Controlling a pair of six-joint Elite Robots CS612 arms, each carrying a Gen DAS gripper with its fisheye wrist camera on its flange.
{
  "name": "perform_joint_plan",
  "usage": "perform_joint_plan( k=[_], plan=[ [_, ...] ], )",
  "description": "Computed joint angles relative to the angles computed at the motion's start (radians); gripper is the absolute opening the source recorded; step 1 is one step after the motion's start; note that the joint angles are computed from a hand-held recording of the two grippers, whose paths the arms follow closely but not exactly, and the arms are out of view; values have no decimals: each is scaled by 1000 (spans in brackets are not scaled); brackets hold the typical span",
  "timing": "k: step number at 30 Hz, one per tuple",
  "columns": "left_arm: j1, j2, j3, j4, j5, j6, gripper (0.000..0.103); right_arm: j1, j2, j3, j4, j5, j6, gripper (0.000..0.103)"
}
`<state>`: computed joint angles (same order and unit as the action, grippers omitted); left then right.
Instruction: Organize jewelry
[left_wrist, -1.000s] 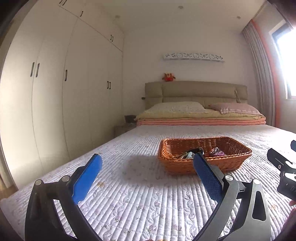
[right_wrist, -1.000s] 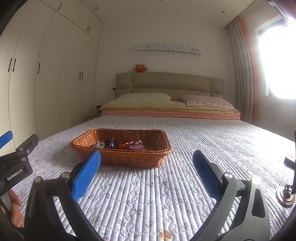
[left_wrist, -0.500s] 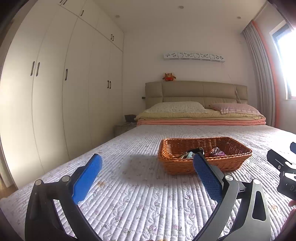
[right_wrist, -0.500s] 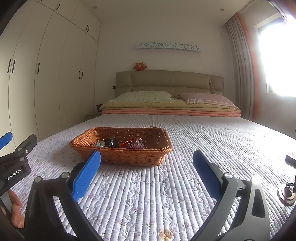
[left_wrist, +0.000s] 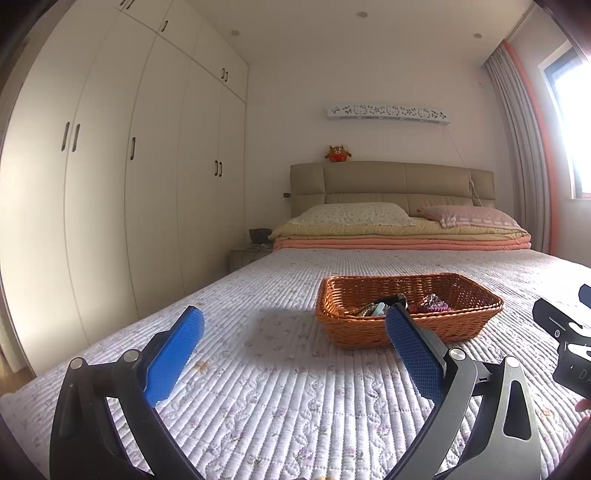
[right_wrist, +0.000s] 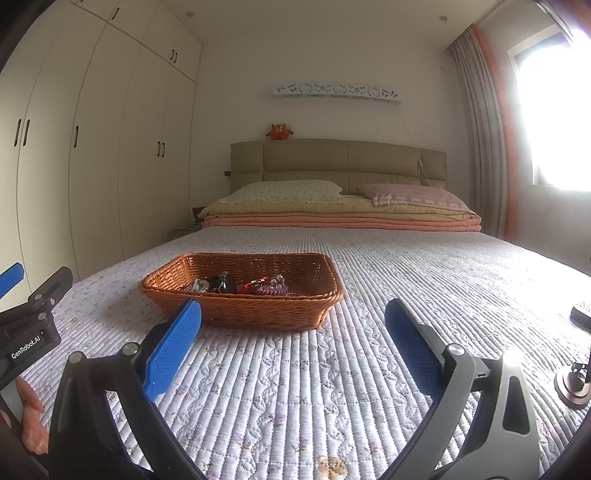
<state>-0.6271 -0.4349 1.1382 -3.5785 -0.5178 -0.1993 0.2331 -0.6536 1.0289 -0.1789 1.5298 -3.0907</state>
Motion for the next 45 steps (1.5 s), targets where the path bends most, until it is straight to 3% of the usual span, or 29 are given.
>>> perform_joint_plan(
  k=[45],
  plan=[
    [6, -14, 18, 48, -24, -62, 96, -2, 2, -5, 16, -8, -3, 95]
  ],
)
